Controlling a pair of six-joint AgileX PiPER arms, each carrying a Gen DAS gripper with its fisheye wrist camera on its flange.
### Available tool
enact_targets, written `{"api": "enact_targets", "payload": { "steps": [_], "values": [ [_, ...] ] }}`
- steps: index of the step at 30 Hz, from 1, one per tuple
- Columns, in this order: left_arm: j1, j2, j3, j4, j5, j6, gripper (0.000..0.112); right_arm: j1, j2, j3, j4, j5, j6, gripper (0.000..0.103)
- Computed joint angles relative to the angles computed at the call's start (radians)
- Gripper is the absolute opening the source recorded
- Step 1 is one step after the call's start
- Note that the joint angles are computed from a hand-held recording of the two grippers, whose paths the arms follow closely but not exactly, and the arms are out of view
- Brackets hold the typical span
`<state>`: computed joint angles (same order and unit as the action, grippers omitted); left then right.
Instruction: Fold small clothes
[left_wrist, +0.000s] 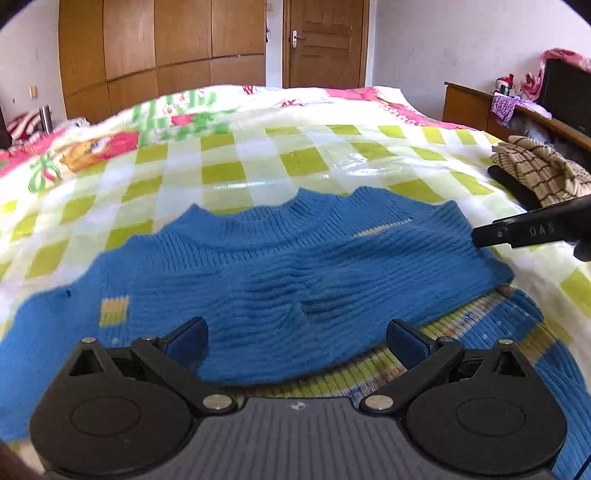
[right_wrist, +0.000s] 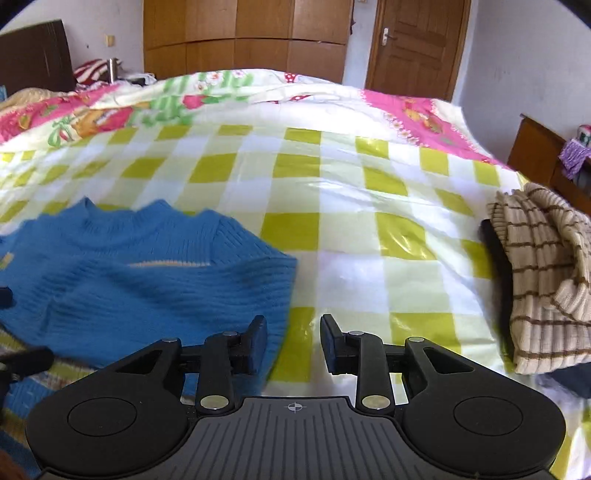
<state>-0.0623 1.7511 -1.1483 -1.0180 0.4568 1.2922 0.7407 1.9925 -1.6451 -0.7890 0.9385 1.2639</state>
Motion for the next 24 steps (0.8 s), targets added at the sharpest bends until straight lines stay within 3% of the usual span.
{"api": "enact_targets", "payload": {
  "steps": [5, 6, 7, 8, 10, 15, 21, 24],
  "values": [
    [-0.036, 0.015, -0.030, 0.072, -0.039, -0.059, 0.103, -0.109, 0.017, 0.009, 0.101, -0.197, -0.022, 0.033],
    [-0.045, 0.027, -0.040, 0.098, -0.045, -0.080, 0.103, -0.129, 0.037, -0.018, 0.140, -0.203, -0.052, 0.031],
    [-0.053, 0.043, -0.057, 0.139, -0.044, -0.116, 0.103, -0.144, 0.052, -0.037, 0.160, -0.204, -0.060, 0.028],
    [-0.062, 0.060, -0.074, 0.177, -0.041, -0.154, 0.103, -0.156, 0.037, -0.016, 0.167, -0.211, -0.051, 0.012],
    [-0.073, 0.083, -0.096, 0.199, -0.036, -0.183, 0.103, -0.187, 0.022, 0.004, 0.198, -0.245, -0.055, 0.006],
    [-0.112, 0.138, -0.159, 0.264, -0.069, -0.255, 0.103, -0.222, 0.068, -0.070, 0.214, -0.206, -0.108, 0.004],
    [-0.123, 0.219, -0.294, 0.401, -0.041, -0.385, 0.103, -0.231, 0.176, -0.265, 0.211, -0.087, -0.198, 0.004],
    [-0.112, 0.162, -0.241, 0.385, -0.055, -0.381, 0.103, -0.223, 0.109, -0.193, 0.212, -0.112, -0.201, 0.006]
  ]
}}
